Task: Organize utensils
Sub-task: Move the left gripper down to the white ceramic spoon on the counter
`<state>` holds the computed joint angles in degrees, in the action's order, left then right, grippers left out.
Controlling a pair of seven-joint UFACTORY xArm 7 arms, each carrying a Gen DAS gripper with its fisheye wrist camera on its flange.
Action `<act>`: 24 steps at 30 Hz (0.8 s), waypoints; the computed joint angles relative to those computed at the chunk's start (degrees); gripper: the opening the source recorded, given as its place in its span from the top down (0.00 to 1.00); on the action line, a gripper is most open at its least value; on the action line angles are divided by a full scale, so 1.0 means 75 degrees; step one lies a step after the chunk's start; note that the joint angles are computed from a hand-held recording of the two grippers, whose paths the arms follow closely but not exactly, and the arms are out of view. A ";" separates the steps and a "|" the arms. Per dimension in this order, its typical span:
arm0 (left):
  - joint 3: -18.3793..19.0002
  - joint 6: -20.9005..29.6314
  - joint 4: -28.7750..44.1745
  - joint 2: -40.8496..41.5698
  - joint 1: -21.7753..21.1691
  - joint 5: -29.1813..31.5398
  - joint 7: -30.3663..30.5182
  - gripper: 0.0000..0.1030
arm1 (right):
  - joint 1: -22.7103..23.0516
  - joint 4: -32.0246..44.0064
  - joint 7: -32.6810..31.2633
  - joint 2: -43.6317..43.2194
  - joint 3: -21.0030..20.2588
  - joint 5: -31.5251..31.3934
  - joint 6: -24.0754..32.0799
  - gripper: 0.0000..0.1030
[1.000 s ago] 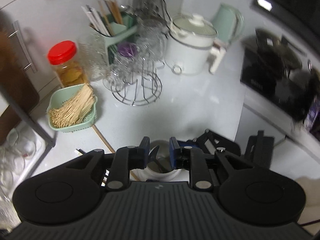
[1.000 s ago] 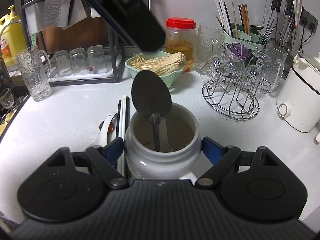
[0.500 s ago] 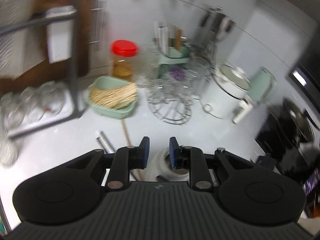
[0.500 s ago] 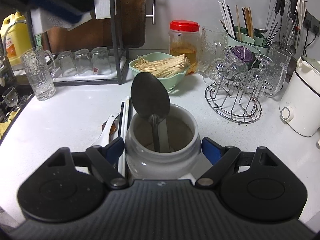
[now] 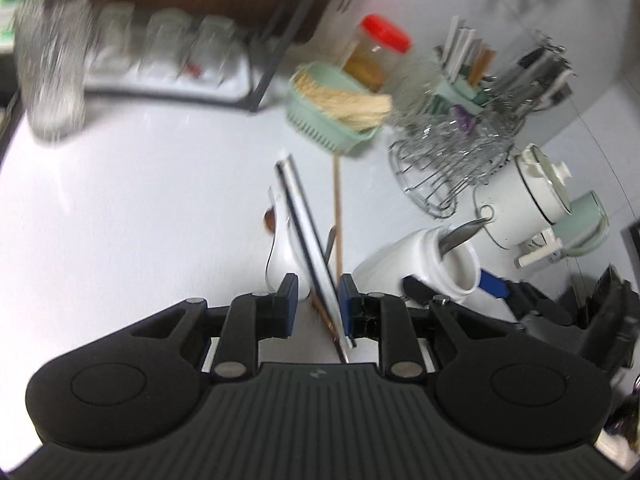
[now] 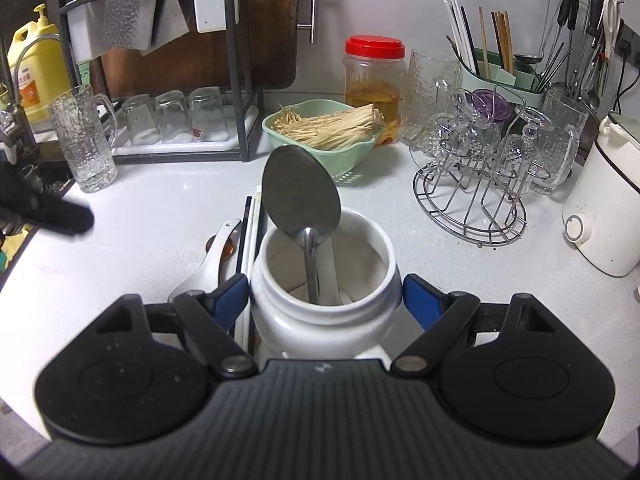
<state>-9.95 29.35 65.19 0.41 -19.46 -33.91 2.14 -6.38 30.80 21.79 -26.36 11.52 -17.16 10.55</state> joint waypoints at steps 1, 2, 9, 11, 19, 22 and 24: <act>0.0007 0.0044 -0.0013 0.0088 0.0008 -0.0181 0.0002 0.76 | 0.0087 -0.0022 -0.0089 -0.0025 -0.0104 0.0048 0.0018 0.16; 0.0012 0.0082 -0.0041 0.0169 0.0029 -0.0371 -0.0023 0.76 | 0.0154 -0.0043 -0.0174 -0.0056 -0.0189 0.0095 0.0045 0.16; -0.0107 0.0228 0.0009 0.0846 0.0260 -0.1699 -0.0263 0.64 | 0.0597 -0.0014 -0.0922 -0.0131 -0.0699 0.0539 0.0325 0.16; -0.0171 0.0162 0.0074 0.1009 0.0292 -0.1861 -0.0492 0.60 | 0.0669 -0.0017 -0.1130 -0.0134 -0.0796 0.0664 0.0332 0.16; -0.0447 -0.0800 0.0127 0.1442 0.0225 -0.2738 -0.2097 0.57 | 0.1243 -0.0158 -0.2607 -0.0226 -0.1596 0.1453 0.0197 0.16; -0.0430 -0.1177 0.0129 0.1607 0.0059 -0.2356 -0.3328 0.57 | 0.1564 -0.0200 -0.3343 -0.0299 -0.1985 0.1886 0.0232 0.17; -0.0520 -0.1544 0.0056 0.1643 0.0021 -0.2302 -0.4002 0.58 | 0.1696 -0.0167 -0.3771 -0.0361 -0.2136 0.2139 0.0410 0.17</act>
